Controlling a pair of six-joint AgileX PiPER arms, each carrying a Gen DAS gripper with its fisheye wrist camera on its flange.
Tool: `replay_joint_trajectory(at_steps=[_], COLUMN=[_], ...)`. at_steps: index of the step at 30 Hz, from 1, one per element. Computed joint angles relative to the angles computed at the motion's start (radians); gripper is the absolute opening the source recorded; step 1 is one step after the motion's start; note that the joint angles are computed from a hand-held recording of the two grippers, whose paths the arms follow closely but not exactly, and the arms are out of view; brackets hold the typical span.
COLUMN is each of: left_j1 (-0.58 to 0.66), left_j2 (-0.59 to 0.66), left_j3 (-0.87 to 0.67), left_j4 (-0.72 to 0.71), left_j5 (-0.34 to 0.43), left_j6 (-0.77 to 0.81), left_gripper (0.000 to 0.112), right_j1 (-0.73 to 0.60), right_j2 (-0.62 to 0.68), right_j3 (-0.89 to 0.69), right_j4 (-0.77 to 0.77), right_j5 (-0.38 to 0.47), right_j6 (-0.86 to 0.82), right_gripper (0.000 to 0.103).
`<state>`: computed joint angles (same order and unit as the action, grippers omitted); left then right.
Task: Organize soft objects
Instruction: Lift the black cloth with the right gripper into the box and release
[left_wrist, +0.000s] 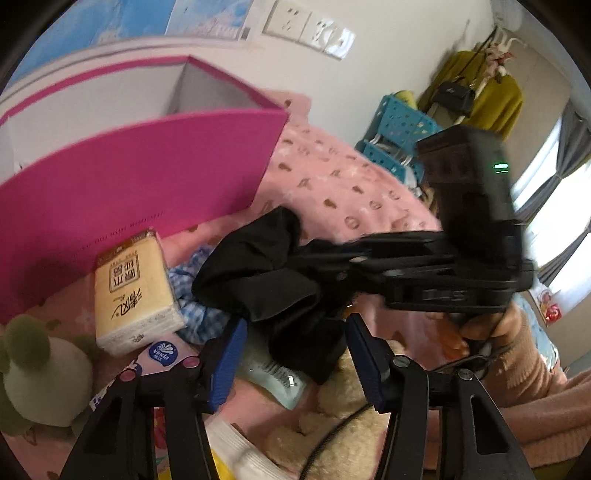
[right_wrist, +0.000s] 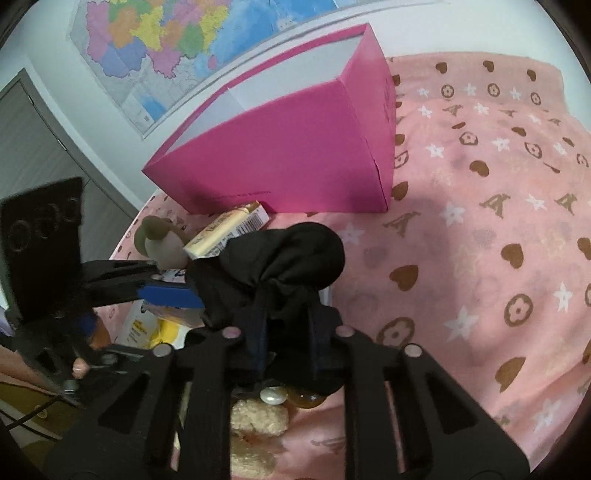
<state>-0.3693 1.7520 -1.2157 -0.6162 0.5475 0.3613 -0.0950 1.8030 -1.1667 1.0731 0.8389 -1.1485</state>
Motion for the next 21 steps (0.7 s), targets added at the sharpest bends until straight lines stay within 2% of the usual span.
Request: replay_joint_trajectory(at_steps=[1, 7, 12, 16, 21], left_j1=[0.009, 0.042, 0.069, 0.081, 0.087], left_j2=[0.005, -0.021, -0.073, -0.114, -0.119], left_j3=[-0.002, 0.015, 0.019, -0.012, -0.109], left_j4=[-0.026, -0.154, -0.197, -0.156, -0.036], left_j5=[0.009, 0.012, 0.008, 0.005, 0.002], left_j6=[0.020, 0.141, 0.190, 0.168, 0.087], left_gripper=[0.048, 0.033, 0.031, 0.031, 0.031], right_j1=[-0.002, -0.017, -0.017, 0.000, 0.036], right_j2=[-0.011, -0.084, -0.133, -0.159, -0.143], right_j3=[0.007, 0.036, 0.019, -0.039, -0.173], right_j4=[0.007, 0.057, 0.066, 0.056, 0.031], right_j5=[-0.002, 0.006, 0.020, 0.020, 0.012], right_j6=[-0.010, -0.060, -0.069, -0.051, -0.007], right_gripper=[0.017, 0.016, 0.016, 0.016, 0.016])
